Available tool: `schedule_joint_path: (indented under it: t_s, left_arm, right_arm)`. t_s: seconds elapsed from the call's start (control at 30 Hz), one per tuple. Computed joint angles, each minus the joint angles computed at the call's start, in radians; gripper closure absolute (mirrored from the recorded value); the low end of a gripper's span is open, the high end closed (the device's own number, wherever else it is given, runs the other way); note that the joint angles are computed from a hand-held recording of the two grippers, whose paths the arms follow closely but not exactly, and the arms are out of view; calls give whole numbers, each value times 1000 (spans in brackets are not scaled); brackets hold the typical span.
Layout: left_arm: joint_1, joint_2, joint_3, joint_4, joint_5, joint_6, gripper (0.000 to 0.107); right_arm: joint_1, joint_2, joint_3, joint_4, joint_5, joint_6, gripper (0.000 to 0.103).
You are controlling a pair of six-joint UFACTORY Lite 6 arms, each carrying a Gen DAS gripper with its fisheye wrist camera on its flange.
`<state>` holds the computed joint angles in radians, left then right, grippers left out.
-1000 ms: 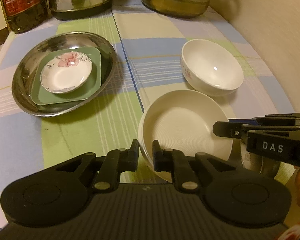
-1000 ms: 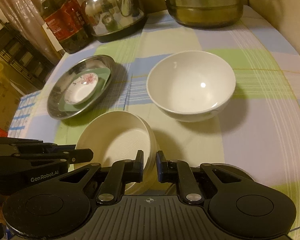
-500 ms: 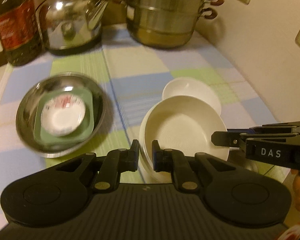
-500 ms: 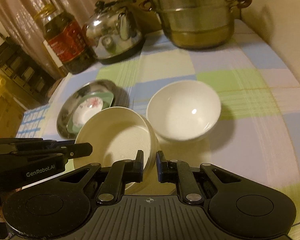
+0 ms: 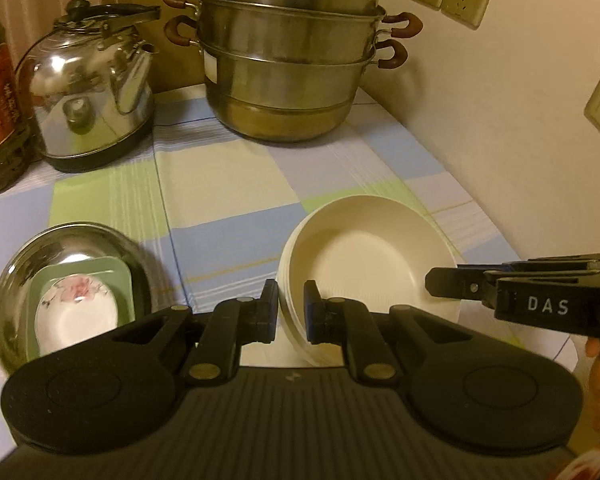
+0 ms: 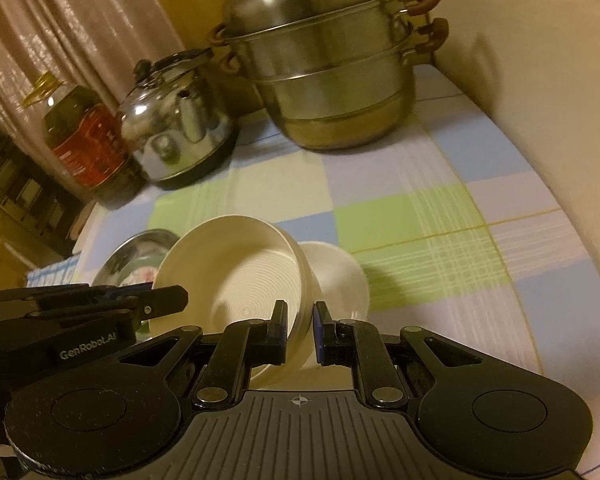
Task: Organize plates and bowls
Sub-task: 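Carry the cream bowl with the right gripper over the white bowl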
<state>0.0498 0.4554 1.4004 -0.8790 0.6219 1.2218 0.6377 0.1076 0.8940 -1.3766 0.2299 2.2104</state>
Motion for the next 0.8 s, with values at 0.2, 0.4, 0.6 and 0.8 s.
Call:
schedule_joint_path:
  t_s: [0.2, 0.4, 0.6, 0.8]
  left_arm:
    - [-45, 98, 98, 55, -21, -76, 95]
    - [-69, 155, 139, 90, -34, -115, 95]
    - [-83, 198, 170, 130, -41, -154, 95]
    - [-91, 233, 204, 163, -36, -189, 95]
  right_arm:
    - [-72, 48, 30, 14, -50, -25, 90]
    - [-120, 103, 43, -28, -98, 23, 90]
    - [-153, 146, 49, -170, -143, 170, 90]
    - [-163, 176, 61, -192, -157, 191, 90]
